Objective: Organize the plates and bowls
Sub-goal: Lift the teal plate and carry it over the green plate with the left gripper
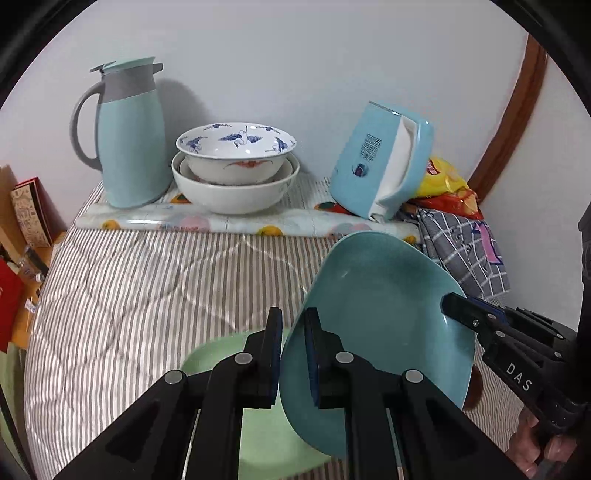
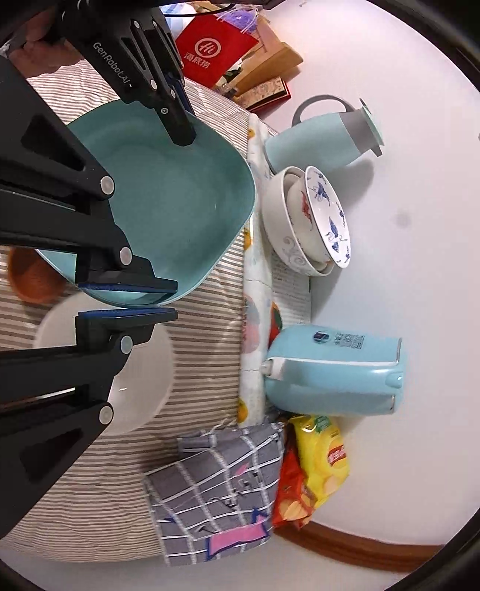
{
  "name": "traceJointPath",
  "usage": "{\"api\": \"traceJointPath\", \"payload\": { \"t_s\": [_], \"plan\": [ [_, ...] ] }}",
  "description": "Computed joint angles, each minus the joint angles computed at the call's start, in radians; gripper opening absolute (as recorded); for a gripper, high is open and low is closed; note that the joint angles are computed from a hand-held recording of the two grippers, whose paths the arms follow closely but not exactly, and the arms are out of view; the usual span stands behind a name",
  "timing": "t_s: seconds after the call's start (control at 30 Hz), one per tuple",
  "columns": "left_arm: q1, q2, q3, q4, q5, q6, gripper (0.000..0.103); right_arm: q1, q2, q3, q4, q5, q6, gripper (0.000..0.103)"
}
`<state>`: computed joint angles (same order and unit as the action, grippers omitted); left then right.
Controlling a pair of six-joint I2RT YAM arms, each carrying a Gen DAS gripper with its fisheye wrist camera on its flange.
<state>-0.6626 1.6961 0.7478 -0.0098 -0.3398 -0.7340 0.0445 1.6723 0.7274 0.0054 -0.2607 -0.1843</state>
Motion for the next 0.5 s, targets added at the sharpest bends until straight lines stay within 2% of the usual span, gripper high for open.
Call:
{"api": "traceJointPath", "payload": {
  "t_s": [0.5],
  "plan": [
    [-0.166, -0.086, -0.082, -0.063, -0.089, -0.142, 0.012, -0.073, -0.195, -0.209, -0.004, -0.046, -0.043, 0.008]
  ]
}}
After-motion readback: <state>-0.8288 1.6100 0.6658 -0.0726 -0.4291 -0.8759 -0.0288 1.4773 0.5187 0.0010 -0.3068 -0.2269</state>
